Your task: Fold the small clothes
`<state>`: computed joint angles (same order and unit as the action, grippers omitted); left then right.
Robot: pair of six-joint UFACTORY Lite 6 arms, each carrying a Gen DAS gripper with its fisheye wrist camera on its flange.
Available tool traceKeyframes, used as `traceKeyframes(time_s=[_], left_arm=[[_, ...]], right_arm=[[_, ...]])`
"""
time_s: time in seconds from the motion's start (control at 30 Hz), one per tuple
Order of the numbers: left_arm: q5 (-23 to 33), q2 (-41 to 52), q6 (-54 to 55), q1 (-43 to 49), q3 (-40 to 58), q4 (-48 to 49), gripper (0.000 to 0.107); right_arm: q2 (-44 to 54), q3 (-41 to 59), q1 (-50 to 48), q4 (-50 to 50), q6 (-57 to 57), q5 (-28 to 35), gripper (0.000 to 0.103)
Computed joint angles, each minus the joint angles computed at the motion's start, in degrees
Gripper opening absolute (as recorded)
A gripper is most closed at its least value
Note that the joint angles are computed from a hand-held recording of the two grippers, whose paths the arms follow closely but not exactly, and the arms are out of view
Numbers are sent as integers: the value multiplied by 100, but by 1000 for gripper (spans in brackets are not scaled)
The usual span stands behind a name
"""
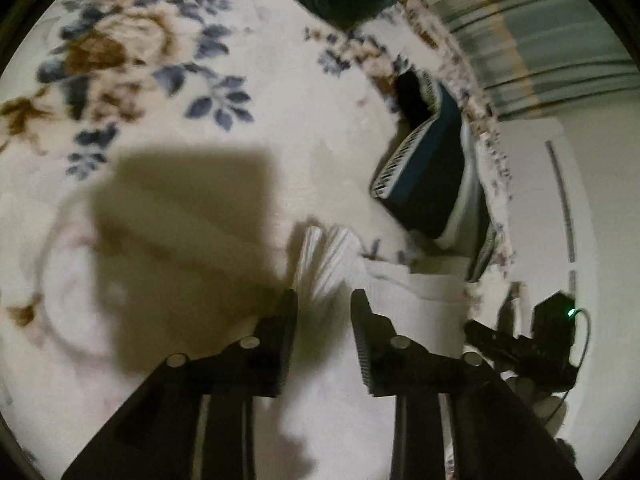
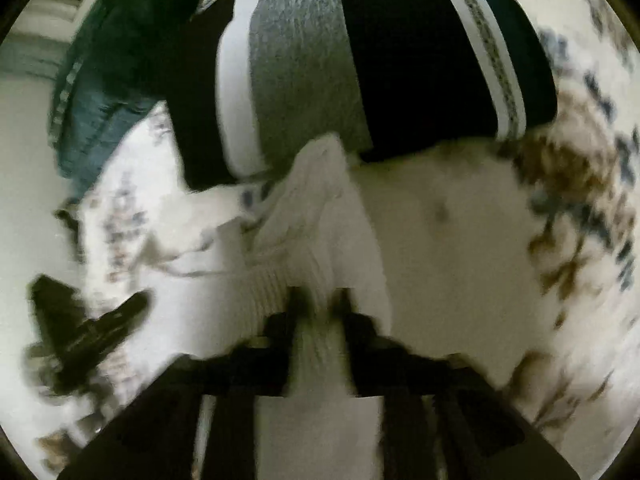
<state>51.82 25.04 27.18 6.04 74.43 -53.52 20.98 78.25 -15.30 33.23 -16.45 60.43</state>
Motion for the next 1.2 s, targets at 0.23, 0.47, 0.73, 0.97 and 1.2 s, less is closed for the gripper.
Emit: traceKeyframes(time_s=[0.23,0.47,0.73,0.97,1.2], left_arm=[[599,-2095,391,833,-2285,120,45],[361,-3615,623,667,-4360,-222,8],[291,-3938,169,902,-4287,115,7],[905,-3870,271,963,-3867,30,52],[339,-1497,1764,623,-3001,-1731,66]], right_arm=[[-1665,-1993,-1267,413,-858,1133,55],[-2844,-4564,-1993,658,-1634,1439,52],[-3901,-4811,-1681,516,-1011,842,6],[-2917,-3851,-1378,301,-1280,1257,43],[-902,-2993,-1485,1629,-2249,1090,79]])
